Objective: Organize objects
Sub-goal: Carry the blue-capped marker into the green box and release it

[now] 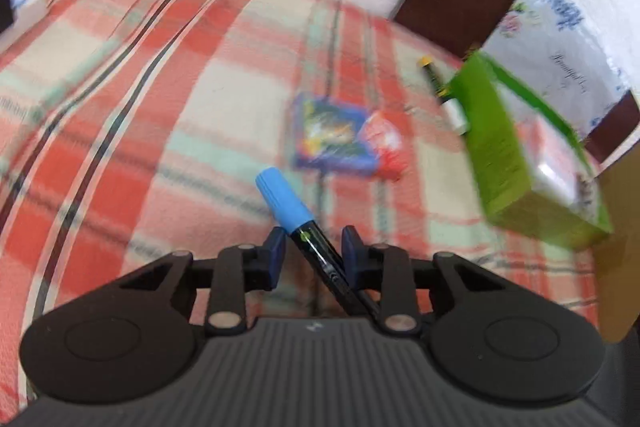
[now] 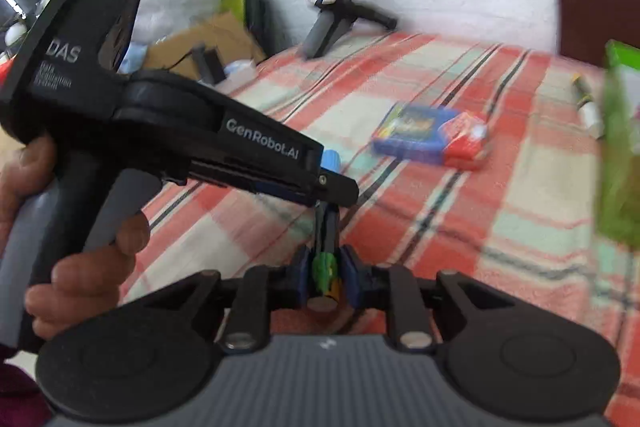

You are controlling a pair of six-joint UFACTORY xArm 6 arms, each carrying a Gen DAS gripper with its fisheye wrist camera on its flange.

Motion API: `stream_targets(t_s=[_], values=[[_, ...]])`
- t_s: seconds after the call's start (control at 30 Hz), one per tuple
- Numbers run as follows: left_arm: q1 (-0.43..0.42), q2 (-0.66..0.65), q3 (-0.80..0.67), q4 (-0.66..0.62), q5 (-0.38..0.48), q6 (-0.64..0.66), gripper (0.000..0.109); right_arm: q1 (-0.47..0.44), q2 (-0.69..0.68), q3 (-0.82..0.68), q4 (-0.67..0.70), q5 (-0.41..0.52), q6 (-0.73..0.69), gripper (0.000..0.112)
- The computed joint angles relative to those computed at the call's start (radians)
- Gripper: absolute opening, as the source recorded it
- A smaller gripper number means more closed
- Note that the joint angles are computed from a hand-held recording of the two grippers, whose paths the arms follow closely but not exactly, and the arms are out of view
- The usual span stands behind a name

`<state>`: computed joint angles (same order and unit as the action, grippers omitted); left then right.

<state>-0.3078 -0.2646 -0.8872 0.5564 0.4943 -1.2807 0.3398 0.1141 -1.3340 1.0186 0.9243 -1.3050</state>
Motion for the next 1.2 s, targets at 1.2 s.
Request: stream_targets(t_s=[1.2], values=[[-0.140,0.509,-0.736,0.195,0.250,0.297,0.052,-0.083,0.062,-0.071,0.525,-0.439,-0.227,0.046]])
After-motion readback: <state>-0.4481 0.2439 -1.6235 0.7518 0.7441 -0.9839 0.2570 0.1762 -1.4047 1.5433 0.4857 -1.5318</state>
